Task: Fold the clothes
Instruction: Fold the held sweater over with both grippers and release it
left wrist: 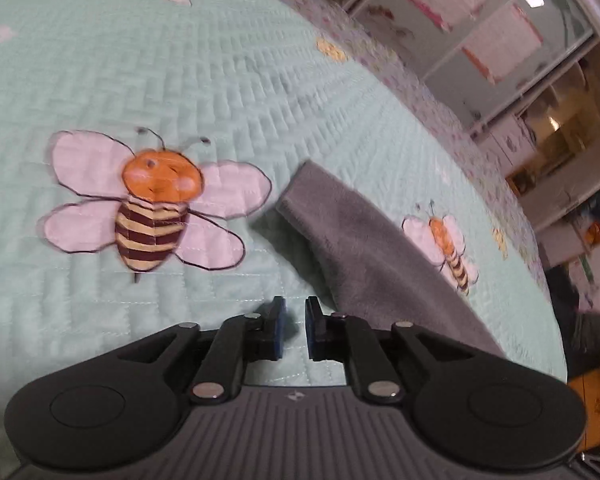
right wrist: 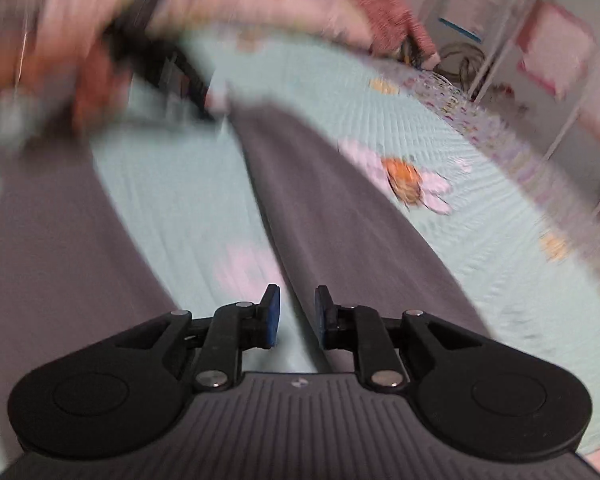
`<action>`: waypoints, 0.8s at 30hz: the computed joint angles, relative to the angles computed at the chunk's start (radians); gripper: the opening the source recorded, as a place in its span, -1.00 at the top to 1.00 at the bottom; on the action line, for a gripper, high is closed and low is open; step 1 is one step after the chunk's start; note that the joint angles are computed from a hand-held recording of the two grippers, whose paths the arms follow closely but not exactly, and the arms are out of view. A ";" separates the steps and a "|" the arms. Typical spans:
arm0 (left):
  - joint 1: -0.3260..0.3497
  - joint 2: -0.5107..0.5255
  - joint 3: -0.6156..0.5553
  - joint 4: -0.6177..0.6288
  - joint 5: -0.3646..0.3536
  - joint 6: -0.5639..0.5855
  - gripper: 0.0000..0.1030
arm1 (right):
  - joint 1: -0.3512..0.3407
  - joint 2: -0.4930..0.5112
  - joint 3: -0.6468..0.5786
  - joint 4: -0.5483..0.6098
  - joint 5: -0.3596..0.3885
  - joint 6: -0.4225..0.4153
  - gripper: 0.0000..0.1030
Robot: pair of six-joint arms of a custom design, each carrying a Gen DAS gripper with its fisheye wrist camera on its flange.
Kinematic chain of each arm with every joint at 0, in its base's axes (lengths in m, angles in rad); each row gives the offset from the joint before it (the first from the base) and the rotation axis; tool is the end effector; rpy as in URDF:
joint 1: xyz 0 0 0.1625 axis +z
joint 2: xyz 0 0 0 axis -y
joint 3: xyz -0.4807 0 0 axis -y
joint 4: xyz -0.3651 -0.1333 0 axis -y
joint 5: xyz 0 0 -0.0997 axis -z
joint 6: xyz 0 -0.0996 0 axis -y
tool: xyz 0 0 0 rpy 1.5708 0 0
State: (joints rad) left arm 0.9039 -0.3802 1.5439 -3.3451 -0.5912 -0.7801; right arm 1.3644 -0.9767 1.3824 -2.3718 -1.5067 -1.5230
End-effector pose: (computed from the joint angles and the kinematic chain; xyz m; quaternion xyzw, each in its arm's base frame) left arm -0.2660 -0.6871 0.0173 -0.1888 0.8323 -0.4958 0.1607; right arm -0.0139 -0.7479 0.3634 0.6045 -0.7714 0.1513 0.1290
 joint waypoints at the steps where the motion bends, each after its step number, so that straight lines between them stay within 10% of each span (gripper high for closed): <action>1: -0.011 0.008 -0.004 -0.046 0.004 0.042 0.81 | 0.009 0.023 -0.046 0.053 0.020 0.096 0.66; 7: -0.009 0.060 -0.124 -0.210 -0.111 0.324 0.60 | 0.075 0.243 -0.279 0.204 0.045 0.521 0.91; 11: 0.048 0.094 -0.281 -0.017 -0.049 0.362 0.51 | 0.121 0.439 -0.483 0.205 -0.067 0.765 1.00; 14: 0.067 0.116 -0.330 0.030 0.038 0.379 0.52 | 0.119 0.508 -0.565 0.179 0.005 0.827 1.00; 21: 0.028 0.099 -0.216 -0.283 0.009 0.529 0.52 | 0.106 0.468 -0.563 0.326 0.164 0.885 0.87; 24: 0.016 0.110 -0.224 -0.312 0.014 0.526 0.51 | 0.137 0.543 -0.696 0.455 0.063 0.884 0.89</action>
State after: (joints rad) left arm 0.9202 -0.2702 1.3200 -3.6572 -0.5769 -0.2537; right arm 1.5015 -0.4341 0.6867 -1.9164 -1.4441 -0.6389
